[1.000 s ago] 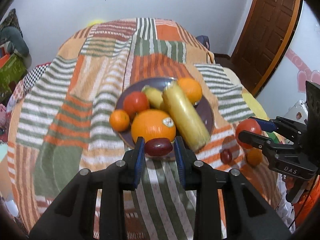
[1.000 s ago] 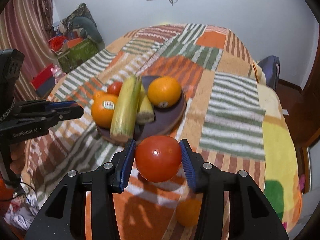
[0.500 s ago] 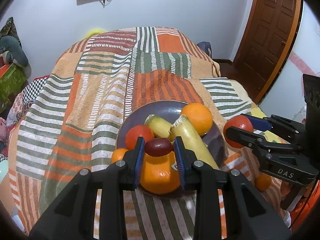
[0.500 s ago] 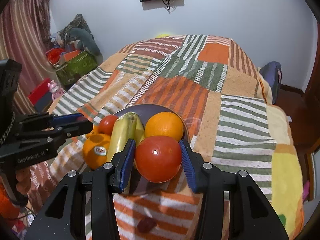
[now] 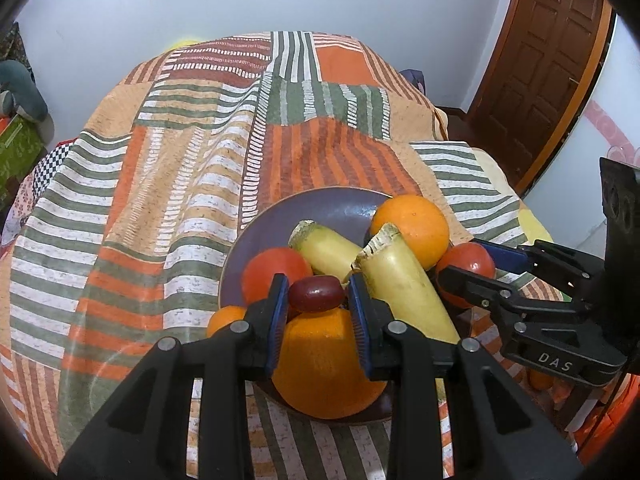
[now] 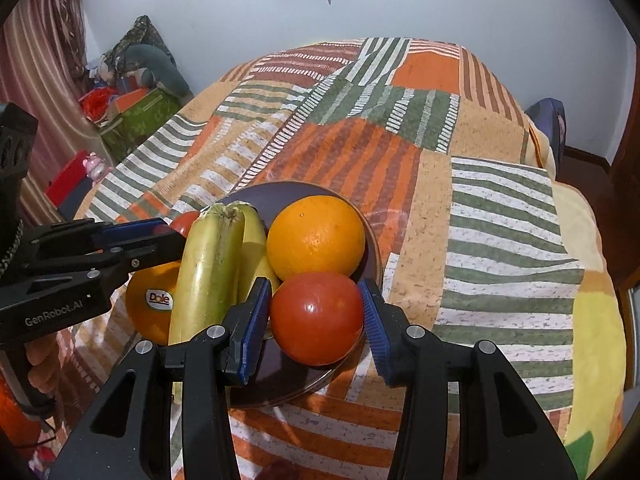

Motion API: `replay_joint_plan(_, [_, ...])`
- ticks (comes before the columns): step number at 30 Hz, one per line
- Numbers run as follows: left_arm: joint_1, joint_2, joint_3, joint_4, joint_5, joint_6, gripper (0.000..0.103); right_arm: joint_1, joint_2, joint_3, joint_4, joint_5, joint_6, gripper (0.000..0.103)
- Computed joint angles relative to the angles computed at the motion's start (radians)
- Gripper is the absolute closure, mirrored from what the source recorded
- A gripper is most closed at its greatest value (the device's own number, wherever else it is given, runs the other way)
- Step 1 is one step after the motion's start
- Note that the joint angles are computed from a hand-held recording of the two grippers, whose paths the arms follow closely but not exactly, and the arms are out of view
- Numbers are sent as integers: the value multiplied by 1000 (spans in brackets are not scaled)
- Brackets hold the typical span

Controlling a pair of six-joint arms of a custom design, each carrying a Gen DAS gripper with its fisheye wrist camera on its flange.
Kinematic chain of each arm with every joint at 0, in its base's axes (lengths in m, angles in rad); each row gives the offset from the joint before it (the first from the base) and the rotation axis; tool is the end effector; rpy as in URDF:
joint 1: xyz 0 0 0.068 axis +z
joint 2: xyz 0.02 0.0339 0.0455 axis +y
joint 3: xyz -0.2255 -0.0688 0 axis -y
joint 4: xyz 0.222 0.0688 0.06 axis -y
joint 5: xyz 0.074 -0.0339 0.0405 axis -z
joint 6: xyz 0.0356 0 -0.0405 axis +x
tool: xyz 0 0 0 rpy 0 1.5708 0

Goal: Organize fruits
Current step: 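Carry the tomato and plum over the plate with both tools, then release the tomato with the right tool while the left releases the plum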

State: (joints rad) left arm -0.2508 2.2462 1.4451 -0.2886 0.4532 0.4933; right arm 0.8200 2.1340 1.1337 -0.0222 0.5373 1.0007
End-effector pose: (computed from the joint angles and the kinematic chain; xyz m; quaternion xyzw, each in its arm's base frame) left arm 0.3910 -0.1163 0.0779 0.3939 0.8622 -0.1885 0.2568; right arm 0.2625 0.2547 0.0605 0.1553 0.9179 0.0494 0.3619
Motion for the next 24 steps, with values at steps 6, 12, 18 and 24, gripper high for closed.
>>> replay_joint_plan(6, [-5,-1,-3,-2,-6,-1,73,-3,1,1,1,-10,2,59])
replay_joint_plan(12, [-3,-17,-9,-19,-14,2,66,7,-16,7,-31,4,7,59])
replay_joint_plan(18, [11,-100,-89,-1,0,12,64,39,-71,-8,-76,52,19,59])
replay_joint_plan(24, [31,-234,-206,9,28,27,63,107,-142,-15,-179,125,64,57])
